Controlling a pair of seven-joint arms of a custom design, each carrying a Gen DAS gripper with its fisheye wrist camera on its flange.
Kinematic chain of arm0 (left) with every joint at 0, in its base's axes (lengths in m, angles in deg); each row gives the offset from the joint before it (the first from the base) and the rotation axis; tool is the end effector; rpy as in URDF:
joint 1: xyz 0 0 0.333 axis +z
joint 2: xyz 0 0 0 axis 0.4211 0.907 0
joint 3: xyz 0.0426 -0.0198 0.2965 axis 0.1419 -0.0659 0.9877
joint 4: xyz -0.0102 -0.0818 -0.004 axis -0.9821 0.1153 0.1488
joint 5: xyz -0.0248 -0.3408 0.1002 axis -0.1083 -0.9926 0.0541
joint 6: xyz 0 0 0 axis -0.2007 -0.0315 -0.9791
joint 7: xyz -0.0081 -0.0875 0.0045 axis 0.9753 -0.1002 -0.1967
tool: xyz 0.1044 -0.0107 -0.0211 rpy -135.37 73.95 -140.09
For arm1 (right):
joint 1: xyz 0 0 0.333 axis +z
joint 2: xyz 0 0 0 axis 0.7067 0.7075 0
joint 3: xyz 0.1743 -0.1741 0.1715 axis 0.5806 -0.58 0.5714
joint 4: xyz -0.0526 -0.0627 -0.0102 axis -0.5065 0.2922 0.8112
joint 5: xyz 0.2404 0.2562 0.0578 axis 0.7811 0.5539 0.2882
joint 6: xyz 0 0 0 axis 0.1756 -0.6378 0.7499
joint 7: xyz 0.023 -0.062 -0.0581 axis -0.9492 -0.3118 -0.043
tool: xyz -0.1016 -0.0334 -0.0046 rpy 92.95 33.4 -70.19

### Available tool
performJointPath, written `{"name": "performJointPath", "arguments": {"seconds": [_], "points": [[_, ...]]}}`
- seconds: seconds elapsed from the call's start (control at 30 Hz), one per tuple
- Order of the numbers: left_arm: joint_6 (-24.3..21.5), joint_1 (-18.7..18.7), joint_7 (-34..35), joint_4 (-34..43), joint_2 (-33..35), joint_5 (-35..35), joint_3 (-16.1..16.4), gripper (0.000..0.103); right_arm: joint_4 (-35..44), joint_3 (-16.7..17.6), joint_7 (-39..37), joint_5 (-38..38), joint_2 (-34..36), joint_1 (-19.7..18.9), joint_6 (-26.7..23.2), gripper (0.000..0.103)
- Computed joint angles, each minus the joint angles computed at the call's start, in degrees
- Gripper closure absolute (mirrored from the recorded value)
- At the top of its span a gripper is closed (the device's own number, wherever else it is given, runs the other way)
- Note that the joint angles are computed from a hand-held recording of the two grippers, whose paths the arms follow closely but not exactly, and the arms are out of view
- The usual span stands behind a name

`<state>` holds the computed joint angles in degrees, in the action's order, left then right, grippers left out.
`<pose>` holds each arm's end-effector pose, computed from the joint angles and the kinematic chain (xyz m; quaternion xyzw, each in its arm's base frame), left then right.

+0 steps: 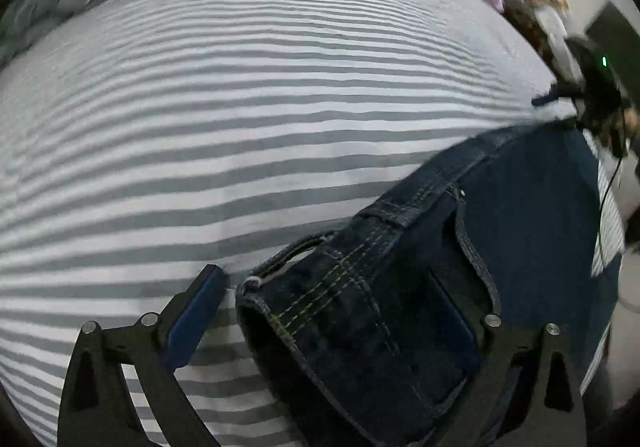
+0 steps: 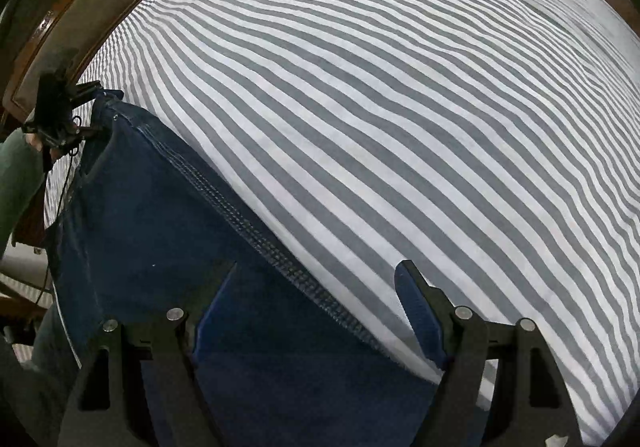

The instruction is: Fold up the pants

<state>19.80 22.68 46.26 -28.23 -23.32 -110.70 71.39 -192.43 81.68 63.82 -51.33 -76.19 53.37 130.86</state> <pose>0.4656 -0.0526 0.5953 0.4500 -0.8663 0.2169 0.0084 0.4213 0.0898 0.5862 -0.8170 0.5468 0.0379 0.1790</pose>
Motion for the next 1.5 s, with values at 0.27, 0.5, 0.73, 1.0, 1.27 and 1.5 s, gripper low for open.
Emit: {"name": "performJointPath", "arguments": {"seconds": [0.27,0.5,0.73,1.0,1.27,1.5], "points": [[5.63,-2.25,2.82,-5.84,-4.96,-1.87,0.63,0.051,2.04,-0.35,-1.81,-0.51,2.80,0.04,-1.09,0.031],[4.61,-2.95,4.21,-6.55,-6.90,-4.96,2.38,0.078,5.66,-0.97,-5.90,2.86,6.14,1.13,-5.76,0.045],[4.96,-2.97,4.95,-7.03,-6.72,-4.81,2.19,0.076,10.75,-1.43,-10.06,9.03,10.96,1.39,-13.12,0.077],[12.23,-4.42,3.96,-11.03,-8.26,-2.10,0.40,0.050,11.01,0.50,-9.86,9.39,12.27,1.90,-10.55,0.079],[15.10,-6.51,2.90,-13.08,-11.17,-0.56,1.35,0.083,3.87,3.14,-4.05,3.79,4.00,3.95,-1.65,0.090],[13.54,-8.67,2.63,-13.46,-18.70,-1.53,4.22,0.088,2.35,3.46,2.29,3.12,-5.67,5.44,-2.70,0.091]]}}
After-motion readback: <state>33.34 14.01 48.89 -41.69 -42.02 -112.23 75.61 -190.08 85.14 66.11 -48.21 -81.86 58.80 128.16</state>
